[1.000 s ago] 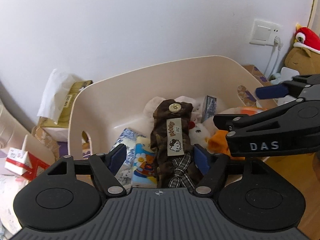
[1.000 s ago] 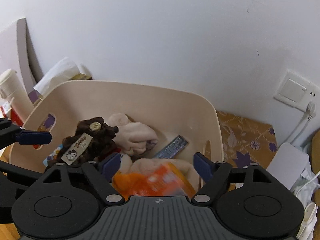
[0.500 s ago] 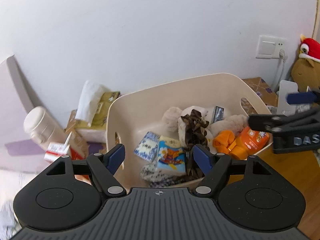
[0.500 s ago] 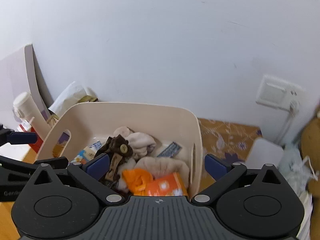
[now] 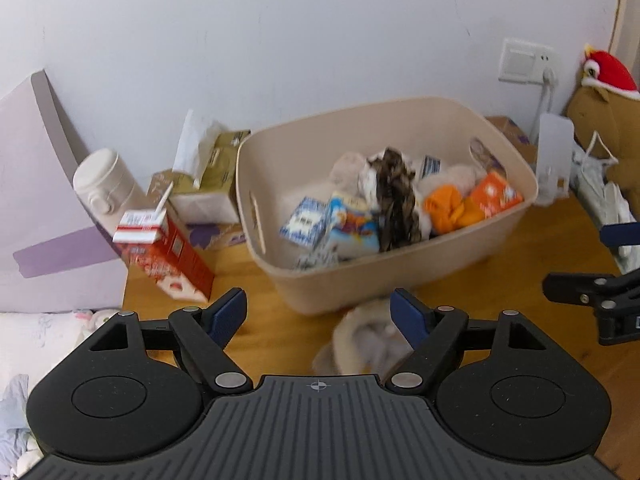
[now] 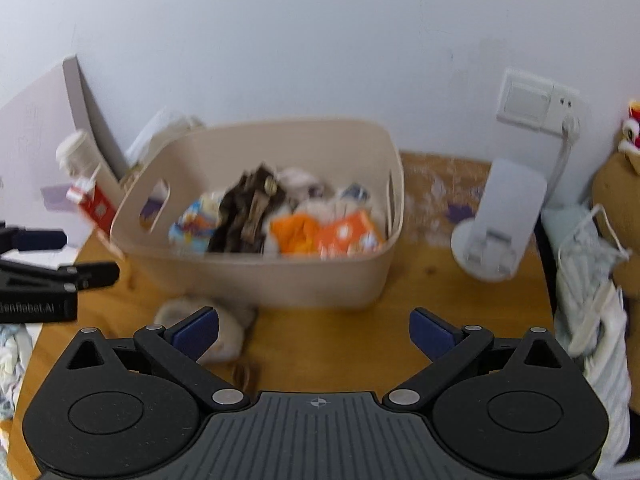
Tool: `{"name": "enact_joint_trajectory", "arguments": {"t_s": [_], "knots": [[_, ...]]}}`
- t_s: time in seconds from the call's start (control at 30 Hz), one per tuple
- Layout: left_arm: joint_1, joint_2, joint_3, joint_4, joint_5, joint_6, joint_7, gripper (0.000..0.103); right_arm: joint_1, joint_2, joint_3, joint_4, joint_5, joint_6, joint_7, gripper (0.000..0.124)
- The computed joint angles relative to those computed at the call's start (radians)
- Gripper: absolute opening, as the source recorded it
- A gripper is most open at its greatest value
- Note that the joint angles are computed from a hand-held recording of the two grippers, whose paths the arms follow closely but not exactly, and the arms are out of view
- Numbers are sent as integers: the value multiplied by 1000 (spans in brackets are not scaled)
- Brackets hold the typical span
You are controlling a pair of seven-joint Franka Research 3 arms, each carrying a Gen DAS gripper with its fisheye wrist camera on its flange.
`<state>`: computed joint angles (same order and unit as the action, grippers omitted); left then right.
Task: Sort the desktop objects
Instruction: 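Move both tools back down toward the white plush and pad packet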
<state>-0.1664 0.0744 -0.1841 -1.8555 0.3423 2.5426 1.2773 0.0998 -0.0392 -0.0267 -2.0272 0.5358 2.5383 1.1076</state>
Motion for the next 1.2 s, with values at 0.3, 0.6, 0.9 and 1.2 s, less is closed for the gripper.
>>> {"name": "enact_joint_trajectory", "arguments": {"t_s": [0.3, 0.6, 0.9, 1.2], "knots": [[38, -65, 11, -123, -226, 35, 233, 80, 2, -117, 24, -188, -156, 37, 194, 103], [49, -64, 20, -182, -261, 67, 299, 80, 0, -176, 28, -340, -199, 121, 351, 103], [57, -12, 13, -174, -278, 55, 333, 80, 50, -156, -3, -359, -127, 103, 165, 103], [63, 72, -6, -99, -350, 29, 385, 80, 63, -110, 38, -328, -214, 68, 59, 103]]}}
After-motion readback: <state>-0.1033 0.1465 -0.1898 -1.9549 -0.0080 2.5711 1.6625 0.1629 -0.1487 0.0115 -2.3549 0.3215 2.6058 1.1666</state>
